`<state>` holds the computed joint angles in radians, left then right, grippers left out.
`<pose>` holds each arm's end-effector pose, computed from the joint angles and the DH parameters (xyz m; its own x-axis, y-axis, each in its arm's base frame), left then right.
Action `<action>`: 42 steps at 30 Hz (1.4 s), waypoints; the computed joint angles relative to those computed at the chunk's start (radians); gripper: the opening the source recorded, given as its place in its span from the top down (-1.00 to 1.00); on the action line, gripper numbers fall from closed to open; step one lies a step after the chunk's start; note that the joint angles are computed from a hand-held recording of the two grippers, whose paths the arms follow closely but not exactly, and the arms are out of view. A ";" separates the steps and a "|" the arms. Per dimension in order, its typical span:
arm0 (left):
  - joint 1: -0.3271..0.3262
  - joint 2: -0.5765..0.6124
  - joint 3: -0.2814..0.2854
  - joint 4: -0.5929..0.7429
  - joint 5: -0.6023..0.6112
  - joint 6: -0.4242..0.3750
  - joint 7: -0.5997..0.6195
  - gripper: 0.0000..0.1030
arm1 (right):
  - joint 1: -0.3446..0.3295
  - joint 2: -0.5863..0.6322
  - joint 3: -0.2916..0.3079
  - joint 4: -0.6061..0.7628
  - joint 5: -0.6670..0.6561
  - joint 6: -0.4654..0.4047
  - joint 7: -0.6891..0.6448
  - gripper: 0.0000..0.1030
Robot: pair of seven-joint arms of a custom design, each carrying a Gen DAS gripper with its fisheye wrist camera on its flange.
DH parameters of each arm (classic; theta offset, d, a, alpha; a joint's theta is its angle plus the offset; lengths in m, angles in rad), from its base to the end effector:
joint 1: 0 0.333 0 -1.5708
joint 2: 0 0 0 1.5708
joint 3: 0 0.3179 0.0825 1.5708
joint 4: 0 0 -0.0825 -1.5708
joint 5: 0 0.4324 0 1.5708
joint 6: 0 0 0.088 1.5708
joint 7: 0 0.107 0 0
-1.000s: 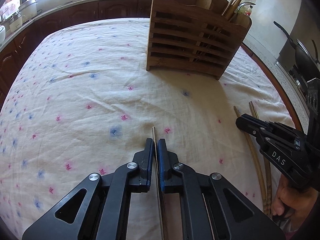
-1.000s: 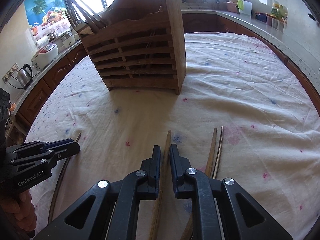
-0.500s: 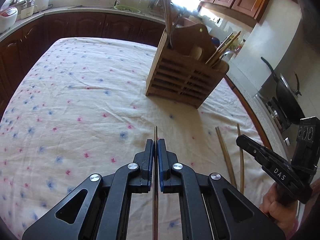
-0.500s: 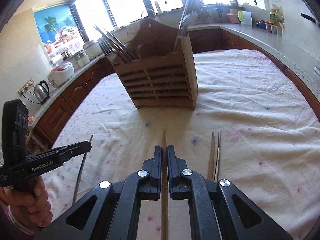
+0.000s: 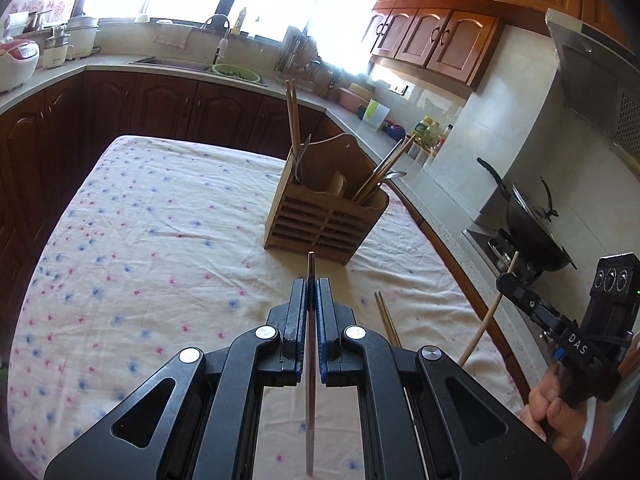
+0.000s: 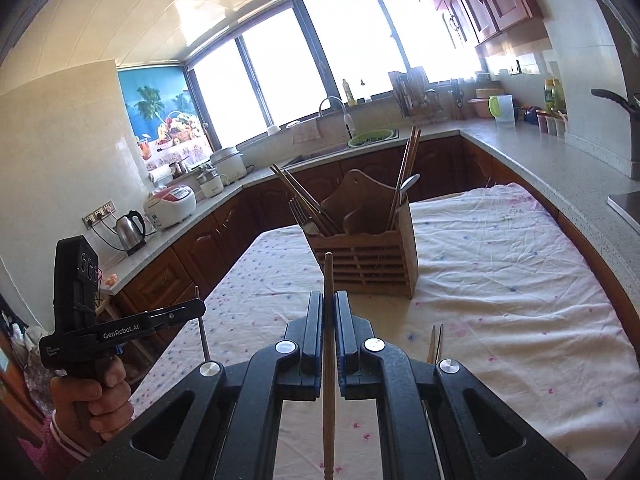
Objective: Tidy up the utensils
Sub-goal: 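Carry both chopsticks upright over the wooden holder and lower them in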
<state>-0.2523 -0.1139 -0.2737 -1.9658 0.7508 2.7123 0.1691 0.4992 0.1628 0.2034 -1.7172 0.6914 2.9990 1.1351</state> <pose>0.5215 -0.3391 0.6018 0.0988 -0.9195 0.3804 -0.5464 -0.3696 -0.7515 0.5696 0.4084 0.5977 0.6004 -0.7438 -0.2938 -0.4928 -0.0546 -0.8685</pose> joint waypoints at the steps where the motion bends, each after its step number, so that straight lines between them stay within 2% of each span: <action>1: 0.001 -0.005 -0.001 0.001 0.008 0.000 -0.003 0.93 | -0.003 -0.004 0.003 -0.002 0.009 0.007 -0.008 0.90; 12: 0.014 -0.011 -0.005 0.021 0.065 -0.015 -0.036 0.93 | -0.015 0.008 0.011 0.032 0.067 0.015 -0.059 0.90; 30: 0.025 0.036 0.005 0.097 0.162 -0.032 -0.097 0.93 | -0.006 0.093 -0.013 0.134 -0.015 0.024 0.027 0.90; 36: 0.027 0.078 0.017 0.177 0.260 -0.035 -0.139 0.93 | -0.004 0.160 -0.022 0.236 -0.056 0.031 0.060 0.89; 42: 0.017 0.152 0.046 0.315 0.377 -0.038 -0.181 0.93 | 0.016 0.276 -0.049 0.427 -0.124 0.022 0.118 0.89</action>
<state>-0.2352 0.0377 -0.2279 -1.6508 1.1282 2.6744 -0.0115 0.5148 0.4391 0.1544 -1.2901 0.5679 3.0213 1.2534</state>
